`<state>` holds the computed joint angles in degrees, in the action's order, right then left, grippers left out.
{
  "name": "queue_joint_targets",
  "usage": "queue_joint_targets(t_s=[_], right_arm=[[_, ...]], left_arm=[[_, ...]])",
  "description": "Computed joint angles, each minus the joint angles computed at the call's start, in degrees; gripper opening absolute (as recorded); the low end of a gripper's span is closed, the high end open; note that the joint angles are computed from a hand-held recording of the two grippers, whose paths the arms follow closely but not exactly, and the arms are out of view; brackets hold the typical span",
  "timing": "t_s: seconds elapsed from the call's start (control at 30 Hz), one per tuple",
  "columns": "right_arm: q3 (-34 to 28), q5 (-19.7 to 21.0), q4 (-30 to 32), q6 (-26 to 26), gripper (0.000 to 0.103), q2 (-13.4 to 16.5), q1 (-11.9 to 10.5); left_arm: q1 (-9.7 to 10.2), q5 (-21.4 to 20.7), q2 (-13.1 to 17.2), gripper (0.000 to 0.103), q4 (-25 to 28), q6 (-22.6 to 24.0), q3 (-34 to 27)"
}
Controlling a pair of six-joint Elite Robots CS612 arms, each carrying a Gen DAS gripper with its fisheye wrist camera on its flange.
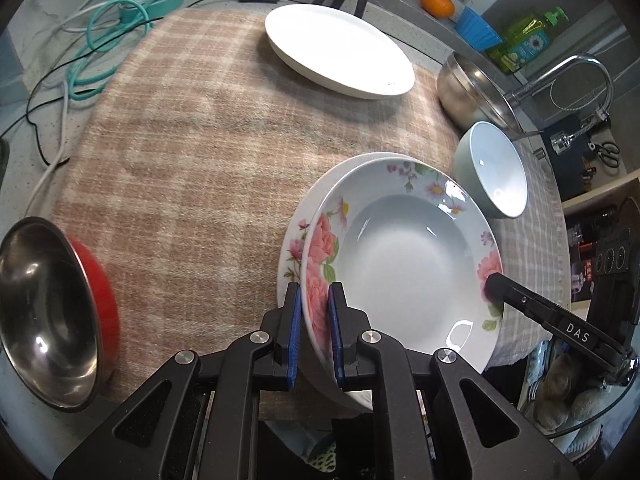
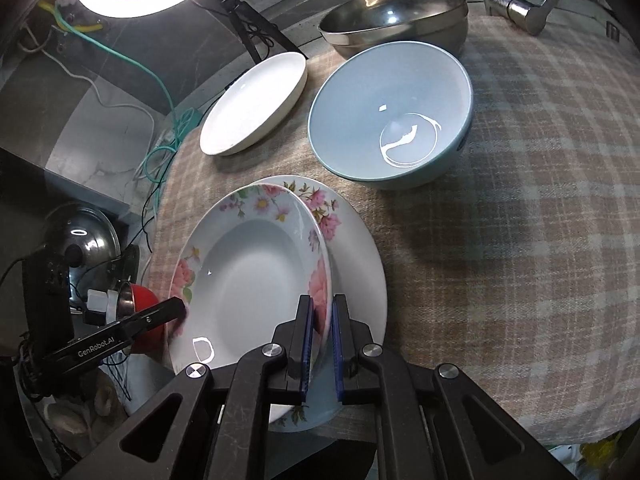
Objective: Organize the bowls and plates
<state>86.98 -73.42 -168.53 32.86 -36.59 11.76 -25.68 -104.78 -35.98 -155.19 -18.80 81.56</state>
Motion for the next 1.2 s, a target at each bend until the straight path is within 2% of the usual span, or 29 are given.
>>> queue_joint_targets(t_s=[0.63, 1.2], right_arm=[[0.04, -0.76, 1.17, -0.94, 0.009, 0.25, 0.00], [-1.52, -3.85, 5.30, -3.21, 0.012, 0.17, 0.80]], left_arm=[[-0.80, 1.95, 0.50, 0.011, 1.76, 1.38, -0.80], [-0.94, 2.72, 0.47, 0.011, 2.28, 2.17, -0.91]])
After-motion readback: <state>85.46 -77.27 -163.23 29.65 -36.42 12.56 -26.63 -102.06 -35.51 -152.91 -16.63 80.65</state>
